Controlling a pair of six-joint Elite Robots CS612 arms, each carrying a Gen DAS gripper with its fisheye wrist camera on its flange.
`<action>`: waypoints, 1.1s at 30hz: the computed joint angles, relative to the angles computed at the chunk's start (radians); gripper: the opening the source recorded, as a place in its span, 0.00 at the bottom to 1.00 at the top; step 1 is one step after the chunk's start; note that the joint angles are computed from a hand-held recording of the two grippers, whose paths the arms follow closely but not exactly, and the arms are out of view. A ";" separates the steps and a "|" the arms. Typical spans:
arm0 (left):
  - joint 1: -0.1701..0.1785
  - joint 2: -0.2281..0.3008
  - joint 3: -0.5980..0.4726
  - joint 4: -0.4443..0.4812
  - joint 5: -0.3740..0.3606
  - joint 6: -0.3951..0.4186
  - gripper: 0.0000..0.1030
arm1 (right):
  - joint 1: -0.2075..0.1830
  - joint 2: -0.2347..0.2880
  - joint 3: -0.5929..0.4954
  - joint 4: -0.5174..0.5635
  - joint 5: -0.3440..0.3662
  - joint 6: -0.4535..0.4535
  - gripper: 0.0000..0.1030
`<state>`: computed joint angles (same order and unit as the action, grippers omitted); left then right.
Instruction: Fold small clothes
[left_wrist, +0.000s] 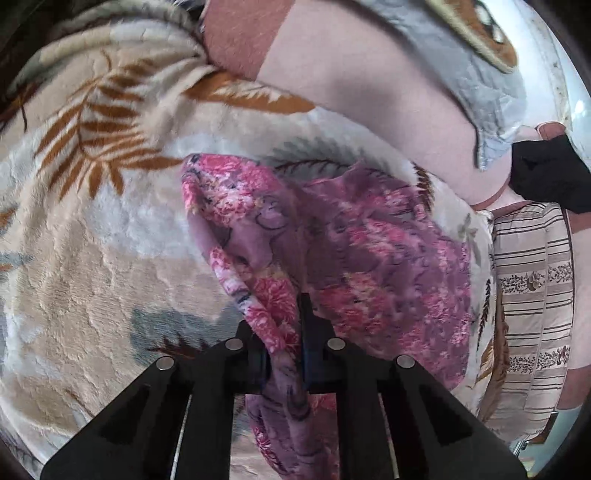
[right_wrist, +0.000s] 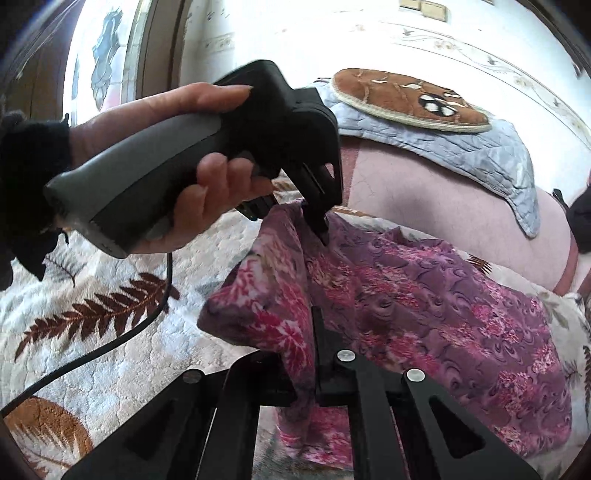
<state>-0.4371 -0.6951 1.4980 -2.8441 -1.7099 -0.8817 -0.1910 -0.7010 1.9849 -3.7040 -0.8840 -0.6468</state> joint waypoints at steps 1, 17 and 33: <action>-0.004 -0.003 -0.004 0.000 0.003 0.001 0.10 | -0.006 -0.003 0.000 -0.003 0.006 0.010 0.05; -0.110 0.020 -0.153 0.078 0.101 0.058 0.10 | -0.181 0.005 -0.035 0.067 0.165 0.219 0.05; -0.162 0.222 -0.556 0.396 0.127 0.134 0.10 | -0.291 0.048 -0.178 0.410 0.305 0.688 0.05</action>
<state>-0.5993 -0.4732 0.9421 -2.4483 -1.5834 -0.7480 -0.4818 -0.6526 1.8069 -3.2935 -0.5787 0.0411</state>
